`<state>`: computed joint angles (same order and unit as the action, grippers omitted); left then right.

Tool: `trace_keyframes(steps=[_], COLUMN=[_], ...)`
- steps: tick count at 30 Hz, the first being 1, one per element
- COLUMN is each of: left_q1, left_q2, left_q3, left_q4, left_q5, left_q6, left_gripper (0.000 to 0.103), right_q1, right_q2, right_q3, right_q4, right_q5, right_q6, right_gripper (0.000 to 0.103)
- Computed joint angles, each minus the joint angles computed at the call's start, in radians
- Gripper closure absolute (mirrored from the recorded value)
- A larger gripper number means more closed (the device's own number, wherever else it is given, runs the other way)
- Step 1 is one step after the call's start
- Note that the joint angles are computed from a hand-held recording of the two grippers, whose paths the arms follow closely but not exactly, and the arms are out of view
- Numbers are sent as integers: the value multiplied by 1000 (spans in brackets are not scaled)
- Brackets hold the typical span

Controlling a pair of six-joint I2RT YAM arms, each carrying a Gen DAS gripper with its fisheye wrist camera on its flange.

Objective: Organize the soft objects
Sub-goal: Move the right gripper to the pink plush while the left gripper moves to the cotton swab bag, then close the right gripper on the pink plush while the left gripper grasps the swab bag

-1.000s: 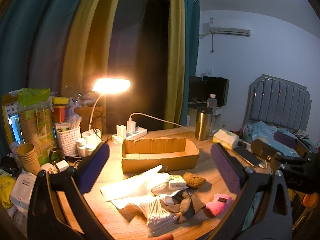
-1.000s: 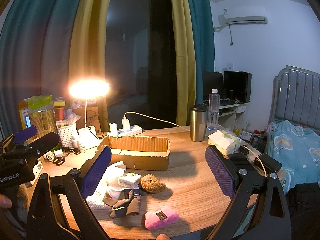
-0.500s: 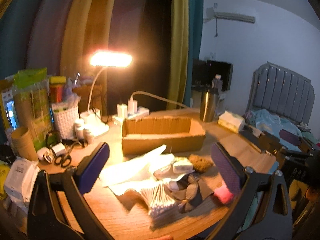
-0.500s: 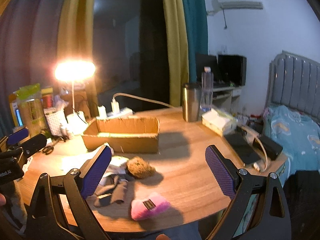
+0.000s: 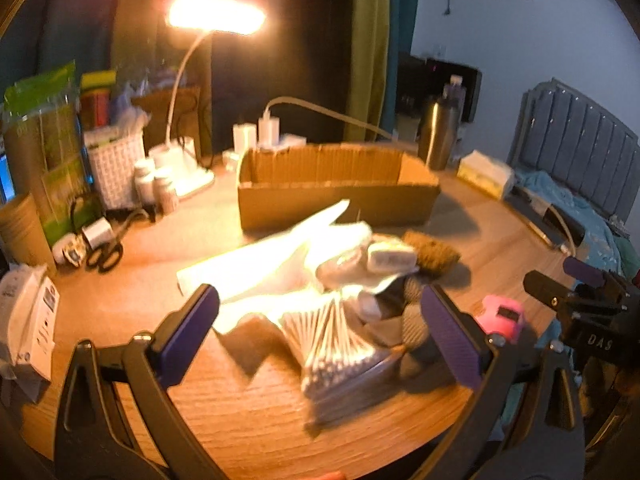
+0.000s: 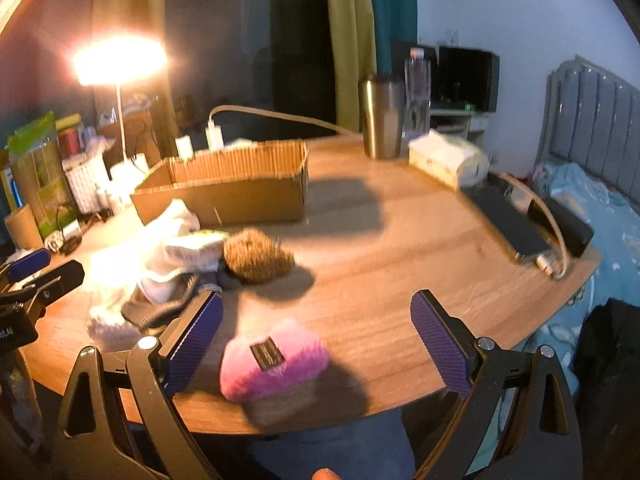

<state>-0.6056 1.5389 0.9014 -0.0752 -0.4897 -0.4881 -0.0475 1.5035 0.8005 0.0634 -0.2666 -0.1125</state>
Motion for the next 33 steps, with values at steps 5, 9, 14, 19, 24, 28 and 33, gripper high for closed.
trace_keyframes(steps=[5,9,14,19,24,28,33], left_q1=[36,65,92,102,101,100,113], left_q2=[72,122,137,173,172,156,133], left_q3=[31,46,45,70,67,58,38], left_q4=[-27,-41,-55,-83,-65,-52,-27], left_q5=[63,112,145,211,238,246,279], left_q6=[-26,-69,-104,-100,-88,-84,-77], left_gripper=[2,13,14,15,38,60,70], right_q1=[-1,-2,-3,-7,-9,-10,-12], right_q2=[78,126,153,165,167,165,159], right_q3=[22,42,55,66,71,80,84], right_q4=[-9,-23,-37,-52,-68,-85,-86], right_q5=[-11,-19,-42,-83,-123,-165,-182], right_q6=[-10,-14,-25,-29,-45,-56,-70], right_gripper=[6,6,6,8,26,48,57])
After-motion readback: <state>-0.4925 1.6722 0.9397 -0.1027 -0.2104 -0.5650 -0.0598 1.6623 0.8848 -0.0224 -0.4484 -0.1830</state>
